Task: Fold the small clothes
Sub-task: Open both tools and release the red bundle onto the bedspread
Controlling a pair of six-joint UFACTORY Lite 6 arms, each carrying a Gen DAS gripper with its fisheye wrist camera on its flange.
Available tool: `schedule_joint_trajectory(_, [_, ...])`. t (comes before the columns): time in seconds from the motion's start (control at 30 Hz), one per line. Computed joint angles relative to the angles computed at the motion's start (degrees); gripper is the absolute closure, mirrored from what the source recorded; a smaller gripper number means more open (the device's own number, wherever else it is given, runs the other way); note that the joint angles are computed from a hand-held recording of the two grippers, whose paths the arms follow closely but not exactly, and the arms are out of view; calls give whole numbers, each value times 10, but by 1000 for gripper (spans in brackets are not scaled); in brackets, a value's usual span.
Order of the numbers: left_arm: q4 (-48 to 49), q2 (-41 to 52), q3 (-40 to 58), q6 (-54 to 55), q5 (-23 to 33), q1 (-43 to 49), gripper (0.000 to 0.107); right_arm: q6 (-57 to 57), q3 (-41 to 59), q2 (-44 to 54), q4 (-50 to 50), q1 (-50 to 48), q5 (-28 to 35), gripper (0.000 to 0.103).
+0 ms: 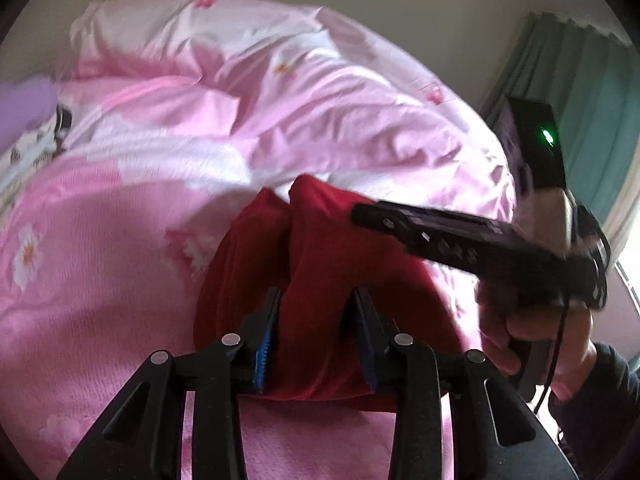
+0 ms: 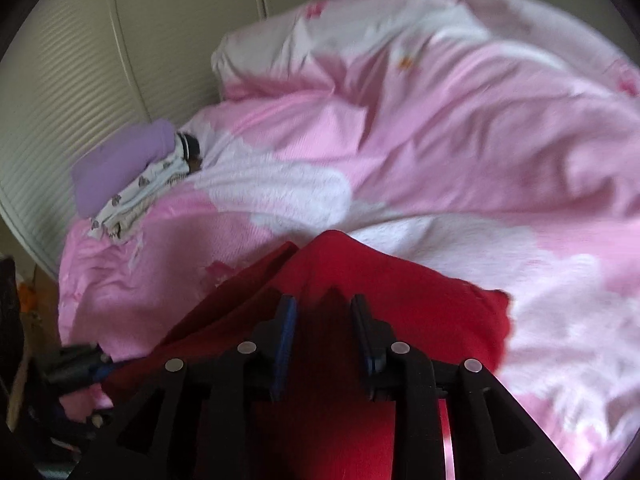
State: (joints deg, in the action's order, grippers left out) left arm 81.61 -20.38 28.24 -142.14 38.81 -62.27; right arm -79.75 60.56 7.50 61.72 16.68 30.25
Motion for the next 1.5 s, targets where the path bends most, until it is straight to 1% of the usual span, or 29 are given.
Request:
schedule_joint_trajectory(0.07, [-16,-7,12,19,30,-21,71,-23,-42,-53,17,-26,1,75])
schedule_joint_trajectory(0.2, [-21,-20,36,53,78,-56,65,-73,-144,-179,39,-98,26,74])
schedule_joint_trajectory(0.23, [-12,-14,44,59,77,-56,64,-75,-161,-199,36,-111,33,74])
schedule_joint_trajectory(0.3, [22,2,52,62,32,-25,63,-79,-196,-231,33,-129,45,74])
schedule_joint_trajectory(0.37, [33,28,62,62,1,2,63,-90,-228,-252,42,-136,34,74])
schedule_joint_trajectory(0.43, [3,63,69,86,-25,33,63,-111,-249,-255,73,-151,38,74])
schedule_joint_trajectory(0.47, [-19,76,71,100,-30,43,65,-119,-255,-250,87,-160,47,72])
schedule_joint_trajectory(0.5, [-29,91,65,100,-46,65,63,-128,-262,-248,98,-167,53,69])
schedule_joint_trajectory(0.53, [-16,89,51,81,-73,85,62,-141,-267,-244,116,-169,53,67])
schedule_joint_trajectory(0.6, [42,84,19,16,-129,124,60,-159,-284,-252,136,-164,44,59])
schedule_joint_trajectory(0.63, [61,93,17,-1,-133,127,60,-168,-292,-250,145,-156,30,57])
schedule_joint_trajectory(0.67, [64,106,22,0,-128,124,60,-174,-295,-245,153,-151,22,55])
schedule_joint_trajectory(0.77, [61,133,36,1,-107,106,60,-228,-315,-219,218,-151,11,54])
schedule_joint_trajectory(0.83, [60,120,31,1,-92,92,60,-243,-321,-211,241,-165,19,52])
schedule_joint_trajectory(0.87, [41,105,32,20,-86,84,59,-241,-324,-217,241,-169,22,51])
schedule_joint_trajectory(0.93, [18,81,38,50,-58,66,60,-226,-334,-253,234,-173,20,51])
schedule_joint_trajectory(0.97, [-1,72,47,73,-28,46,60,-217,-342,-281,228,-178,21,51])
schedule_joint_trajectory(1.03, [-7,58,58,94,12,11,59,-199,-359,-328,213,-198,44,51])
schedule_joint_trajectory(1.1, [-6,59,64,102,11,6,57,-172,-373,-364,180,-219,79,51])
schedule_joint_trajectory(1.2, [-37,93,81,139,0,18,56,-149,-405,-410,144,-222,90,51])
schedule_joint_trajectory(1.23, [-47,104,79,146,-20,34,54,-141,-415,-420,133,-221,88,51])
schedule_joint_trajectory(1.27, [-40,107,70,136,-42,47,54,-135,-425,-427,125,-217,85,51])
schedule_joint_trajectory(1.3, [-26,112,58,116,-71,65,51,-134,-437,-432,124,-217,83,51])
schedule_joint_trajectory(1.37, [-5,118,48,92,-87,76,50,-128,-448,-424,121,-199,55,51])
schedule_joint_trajectory(1.47, [23,132,42,64,-96,84,49,-159,-455,-382,158,-200,50,51])
schedule_joint_trajectory(1.5, [36,136,39,50,-100,88,49,-171,-456,-364,173,-195,43,48])
